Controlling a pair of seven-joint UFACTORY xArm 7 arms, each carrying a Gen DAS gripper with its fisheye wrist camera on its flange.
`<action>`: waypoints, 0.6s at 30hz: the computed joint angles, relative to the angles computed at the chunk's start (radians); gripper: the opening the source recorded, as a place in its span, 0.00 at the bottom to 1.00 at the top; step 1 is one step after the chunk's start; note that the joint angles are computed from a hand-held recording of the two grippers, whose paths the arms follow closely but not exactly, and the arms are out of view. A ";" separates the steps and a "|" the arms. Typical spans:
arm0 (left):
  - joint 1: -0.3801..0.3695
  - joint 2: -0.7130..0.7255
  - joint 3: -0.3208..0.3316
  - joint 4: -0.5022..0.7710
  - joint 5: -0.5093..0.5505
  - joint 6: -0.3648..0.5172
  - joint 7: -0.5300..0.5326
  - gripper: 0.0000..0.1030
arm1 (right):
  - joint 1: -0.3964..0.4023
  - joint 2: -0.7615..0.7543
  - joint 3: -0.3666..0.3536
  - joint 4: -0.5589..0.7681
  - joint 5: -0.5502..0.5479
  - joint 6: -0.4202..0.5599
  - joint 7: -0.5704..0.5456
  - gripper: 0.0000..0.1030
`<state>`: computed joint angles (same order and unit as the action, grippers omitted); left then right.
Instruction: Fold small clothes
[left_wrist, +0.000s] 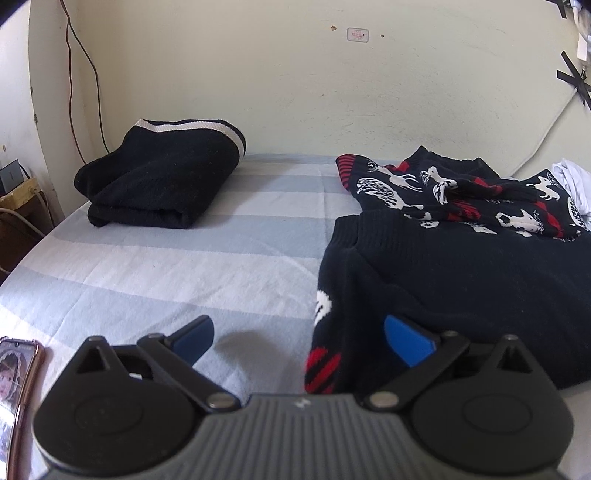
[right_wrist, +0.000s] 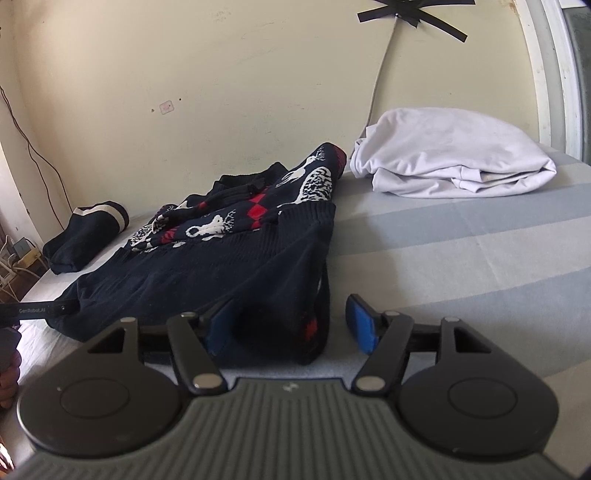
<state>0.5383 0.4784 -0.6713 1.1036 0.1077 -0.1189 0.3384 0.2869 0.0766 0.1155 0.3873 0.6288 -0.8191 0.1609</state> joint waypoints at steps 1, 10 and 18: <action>0.002 0.002 -0.001 0.002 0.001 0.002 0.000 0.99 | 0.002 0.001 0.001 0.002 0.006 0.000 -0.002 0.68; -0.014 -0.002 0.017 -0.001 0.004 -0.008 -0.003 1.00 | 0.002 0.000 0.000 0.003 0.003 0.003 -0.003 0.70; -0.009 0.000 0.014 0.001 0.018 -0.003 -0.016 1.00 | 0.006 0.002 0.001 0.007 0.012 0.004 -0.007 0.72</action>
